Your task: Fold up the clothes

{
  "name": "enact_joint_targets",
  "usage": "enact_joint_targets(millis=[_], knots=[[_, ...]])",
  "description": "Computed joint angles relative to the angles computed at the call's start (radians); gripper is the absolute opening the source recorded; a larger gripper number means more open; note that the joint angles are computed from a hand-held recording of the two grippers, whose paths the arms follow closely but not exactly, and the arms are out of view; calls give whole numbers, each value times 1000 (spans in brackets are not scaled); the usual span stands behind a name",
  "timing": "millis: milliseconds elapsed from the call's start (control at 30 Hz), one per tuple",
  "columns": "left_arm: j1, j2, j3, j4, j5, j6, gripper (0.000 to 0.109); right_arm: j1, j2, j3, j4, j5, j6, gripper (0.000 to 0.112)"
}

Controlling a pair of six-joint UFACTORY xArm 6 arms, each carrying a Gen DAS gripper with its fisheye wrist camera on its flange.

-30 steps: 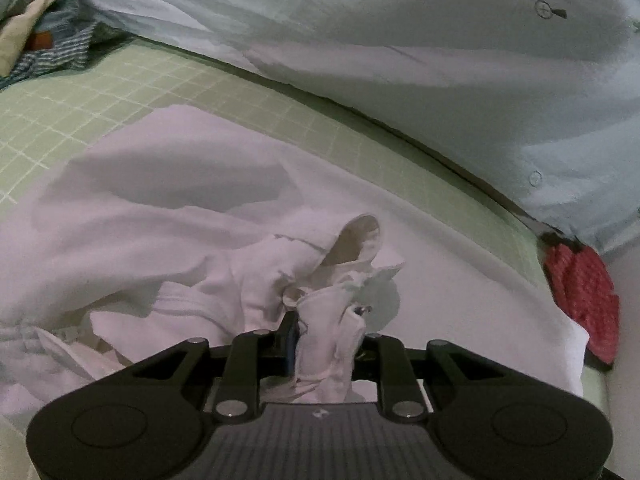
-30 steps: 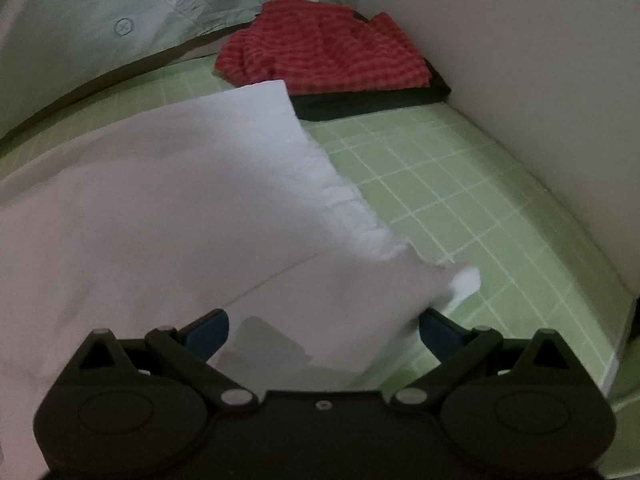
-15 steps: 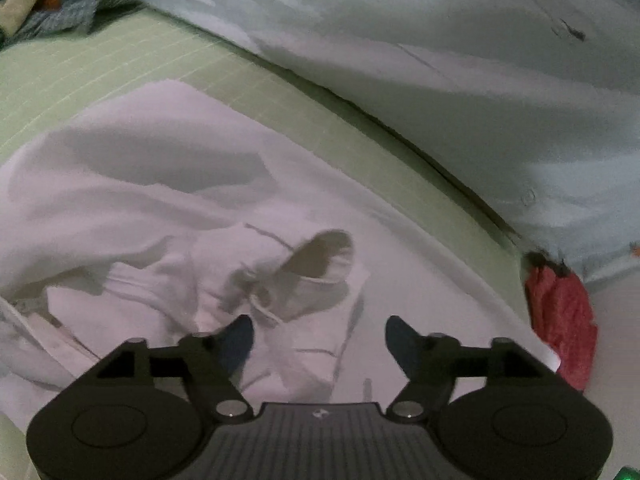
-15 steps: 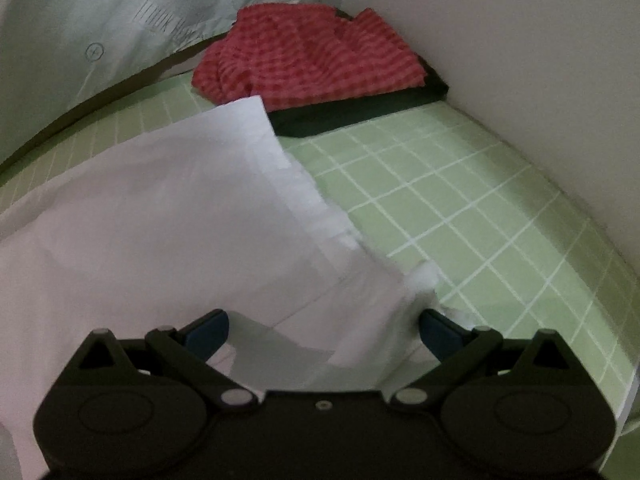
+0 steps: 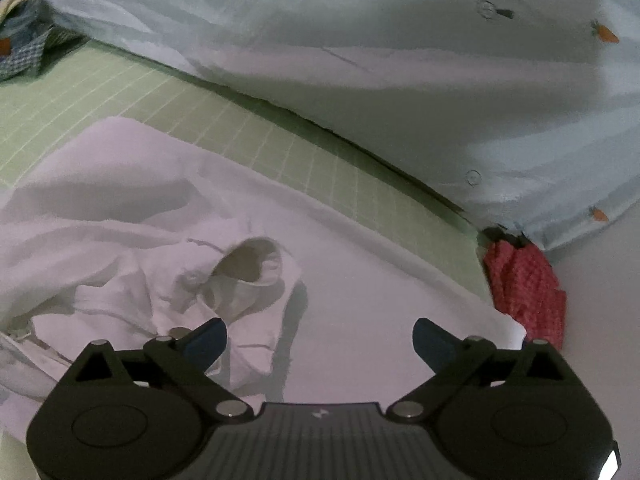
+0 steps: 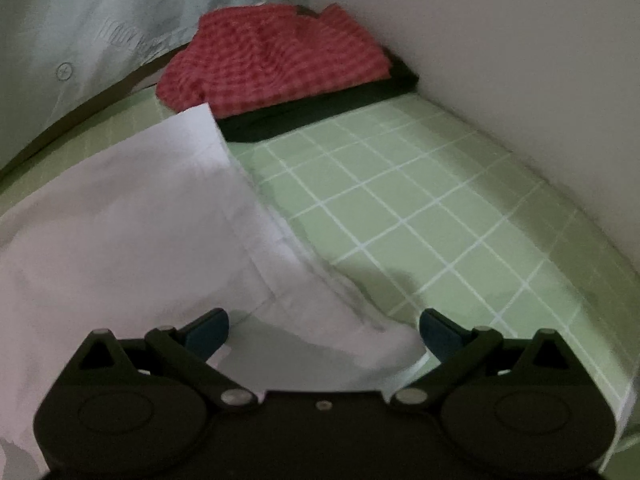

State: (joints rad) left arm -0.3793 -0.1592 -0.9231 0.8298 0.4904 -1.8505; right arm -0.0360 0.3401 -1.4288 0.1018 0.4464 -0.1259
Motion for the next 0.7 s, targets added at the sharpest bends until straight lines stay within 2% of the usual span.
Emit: enact_joint_targets(millis=[100,267,367,433,500,533,567,600,633,700], knots=[[-18,3,-14,29,-1,10,99,-3,24,-30,70,25,-81,103],[-37,7,-31,34,34,24,99,0,28,-30,116,15,-140,103],[-48,-4,-26,47,55,-4,99,-2,21,-25,185,28,-246,101],[-56,-16,-21,73,62,-29,99,-3,7,-16,239,42,-331,93],[-60,-28,-12,99,57,-52,99,-4,-4,-11,254,54,-367,79],[-64,-36,-7,113,57,-66,99,-4,-8,-10,258,59,-382,76],[-69,-43,-2,123,60,-76,99,-6,-10,-12,261,64,-383,64],[-74,-51,3,131,64,-84,99,-10,-8,-24,274,84,-388,44],[-79,-60,9,140,69,-92,99,-15,-6,-36,287,106,-393,38],[-89,-81,19,153,82,-99,99,-19,-6,-53,302,135,-398,33]])
